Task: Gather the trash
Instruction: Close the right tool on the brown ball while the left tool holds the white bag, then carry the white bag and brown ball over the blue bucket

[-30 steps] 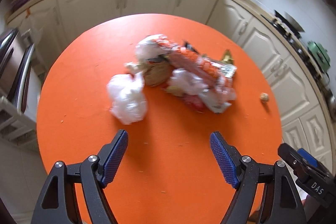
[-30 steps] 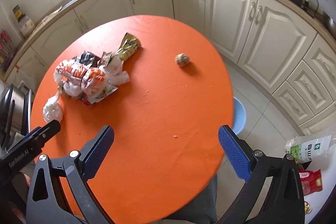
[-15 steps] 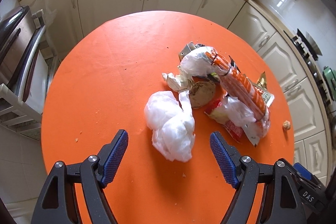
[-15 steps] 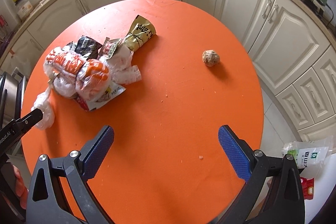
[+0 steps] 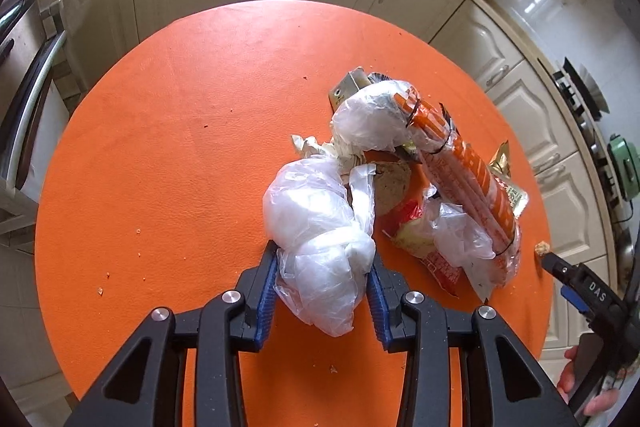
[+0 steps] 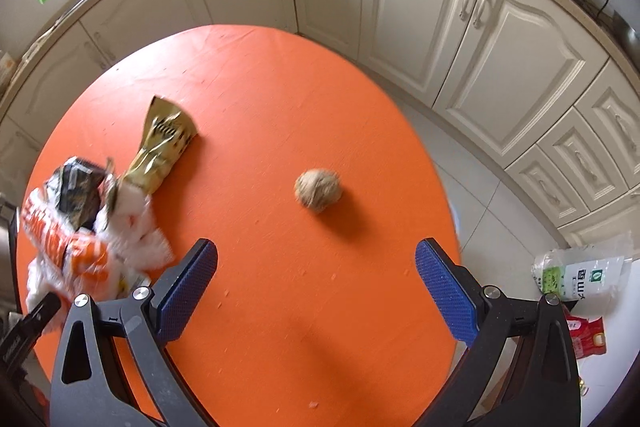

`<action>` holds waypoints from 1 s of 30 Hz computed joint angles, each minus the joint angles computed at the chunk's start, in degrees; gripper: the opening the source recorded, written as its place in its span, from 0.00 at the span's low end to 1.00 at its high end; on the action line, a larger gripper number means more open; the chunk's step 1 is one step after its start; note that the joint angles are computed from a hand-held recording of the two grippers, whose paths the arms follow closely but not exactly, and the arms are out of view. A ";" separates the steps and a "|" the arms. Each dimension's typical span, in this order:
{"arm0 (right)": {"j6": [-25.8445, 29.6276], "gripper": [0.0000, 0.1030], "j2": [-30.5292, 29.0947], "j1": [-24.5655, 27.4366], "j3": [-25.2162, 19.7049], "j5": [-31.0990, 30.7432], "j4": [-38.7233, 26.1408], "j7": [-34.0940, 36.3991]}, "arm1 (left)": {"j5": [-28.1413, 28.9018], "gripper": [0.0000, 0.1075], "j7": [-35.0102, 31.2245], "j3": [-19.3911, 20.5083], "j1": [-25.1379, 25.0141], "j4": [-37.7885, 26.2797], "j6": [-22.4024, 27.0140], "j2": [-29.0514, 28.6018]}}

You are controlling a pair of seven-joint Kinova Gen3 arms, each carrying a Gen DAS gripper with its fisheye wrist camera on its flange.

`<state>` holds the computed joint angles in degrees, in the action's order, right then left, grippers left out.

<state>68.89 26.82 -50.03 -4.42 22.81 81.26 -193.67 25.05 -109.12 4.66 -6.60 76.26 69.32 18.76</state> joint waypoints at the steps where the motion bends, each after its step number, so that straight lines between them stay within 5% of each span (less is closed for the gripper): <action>1: -0.30 0.97 -0.03 0.51 0.05 -0.08 0.32 0.44 | 0.25 0.33 0.08 0.04 0.08 0.61 -0.46 -0.13; 10: -3.28 0.72 1.73 4.64 0.49 -3.22 0.88 5.84 | -0.07 0.33 0.38 -0.14 0.67 2.49 -2.26 -0.95; 15: -3.99 0.26 0.07 3.95 1.21 -2.98 2.67 3.72 | -0.75 0.33 1.52 -0.16 1.47 3.02 -3.24 -1.28; 22: -8.41 0.26 -3.32 3.28 0.25 -2.17 7.41 -0.30 | -3.20 0.33 2.76 -0.04 3.17 3.61 -4.42 -1.91; 30: -6.29 0.26 -5.19 0.31 -1.36 0.57 7.36 -4.79 | -1.95 0.33 0.70 0.49 2.96 4.55 -3.15 -2.68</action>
<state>62.61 21.63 -49.73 -5.78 23.39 88.62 -198.46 23.10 -108.42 5.15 -3.64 80.81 66.17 16.08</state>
